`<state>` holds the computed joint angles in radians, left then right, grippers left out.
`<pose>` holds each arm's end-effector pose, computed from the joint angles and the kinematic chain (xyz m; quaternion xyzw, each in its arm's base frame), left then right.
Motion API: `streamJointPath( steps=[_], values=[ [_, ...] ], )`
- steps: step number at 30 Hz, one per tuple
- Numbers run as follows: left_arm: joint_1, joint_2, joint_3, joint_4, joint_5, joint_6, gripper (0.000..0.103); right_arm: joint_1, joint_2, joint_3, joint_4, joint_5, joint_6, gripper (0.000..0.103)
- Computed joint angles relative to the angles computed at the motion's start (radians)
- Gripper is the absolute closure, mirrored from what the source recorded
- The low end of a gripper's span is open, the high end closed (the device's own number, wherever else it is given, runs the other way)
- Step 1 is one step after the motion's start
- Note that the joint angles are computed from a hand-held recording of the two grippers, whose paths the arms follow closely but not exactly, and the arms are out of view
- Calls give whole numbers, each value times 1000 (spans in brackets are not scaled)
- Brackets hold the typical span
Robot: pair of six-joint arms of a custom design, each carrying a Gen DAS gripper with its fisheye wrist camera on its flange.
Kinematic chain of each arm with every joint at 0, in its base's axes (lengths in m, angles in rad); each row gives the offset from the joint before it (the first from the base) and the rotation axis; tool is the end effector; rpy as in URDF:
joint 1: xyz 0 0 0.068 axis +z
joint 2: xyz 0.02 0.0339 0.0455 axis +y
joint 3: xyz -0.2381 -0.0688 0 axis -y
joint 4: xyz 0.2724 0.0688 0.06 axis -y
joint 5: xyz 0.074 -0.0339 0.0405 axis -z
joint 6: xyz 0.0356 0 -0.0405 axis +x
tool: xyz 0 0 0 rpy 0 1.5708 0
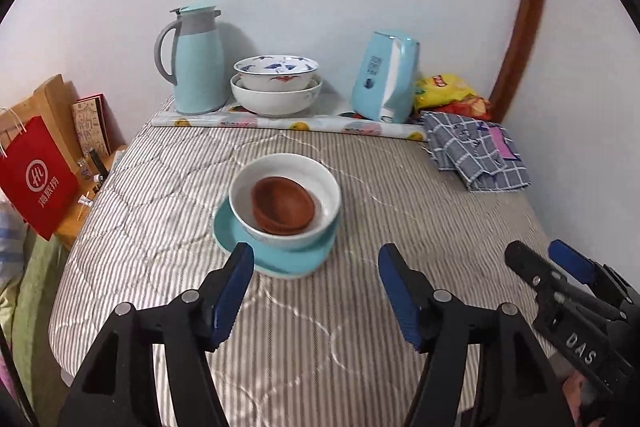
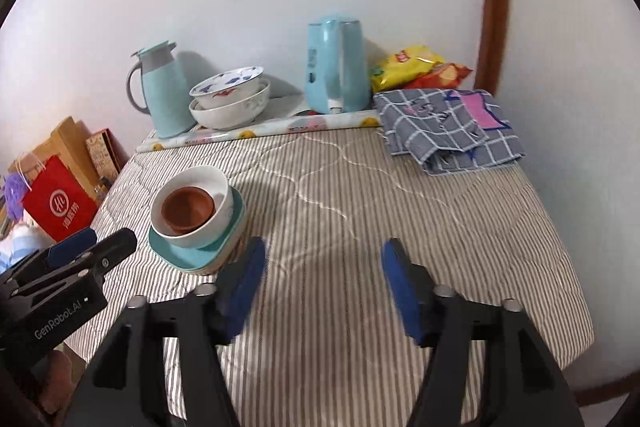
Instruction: Organize plates and bowls
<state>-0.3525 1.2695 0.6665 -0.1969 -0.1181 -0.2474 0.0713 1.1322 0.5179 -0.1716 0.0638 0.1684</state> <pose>0.2679 -0.0941 0.1574 0.0264 0.9249 -0.0587 0.3747 0.2530 0.0158 0.1436 0.0570 0.9218 0.0164 0.3830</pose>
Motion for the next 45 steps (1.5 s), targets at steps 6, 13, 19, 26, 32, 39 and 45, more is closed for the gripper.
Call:
streamJointPath(
  steps=[6,13,19,26,32,39,45],
  values=[
    [-93,-140,-71,-54,-99,-50,22,-32,-203,-99,-74,-6,-24,11],
    [-153,-275,-130,-109,-177,-83,18,-36,-418,-172,-184,18,-35,6],
    [-182,-323,-156,-129,-196,-98,18,-45,-506,-202,-245,22,-48,6],
    [-207,-337,-165,-134,-210,-109,18,-66,-567,-217,-288,13,-47,6],
    [-210,-337,-163,-138,-208,-110,18,-76,-597,-222,-310,10,-55,6],
    [-219,-340,-162,-145,-217,-111,18,-84,-601,-221,-317,-1,-58,6],
    [-221,-344,-164,-147,-219,-110,18,-77,-608,-221,-321,3,-55,6]
  ],
)
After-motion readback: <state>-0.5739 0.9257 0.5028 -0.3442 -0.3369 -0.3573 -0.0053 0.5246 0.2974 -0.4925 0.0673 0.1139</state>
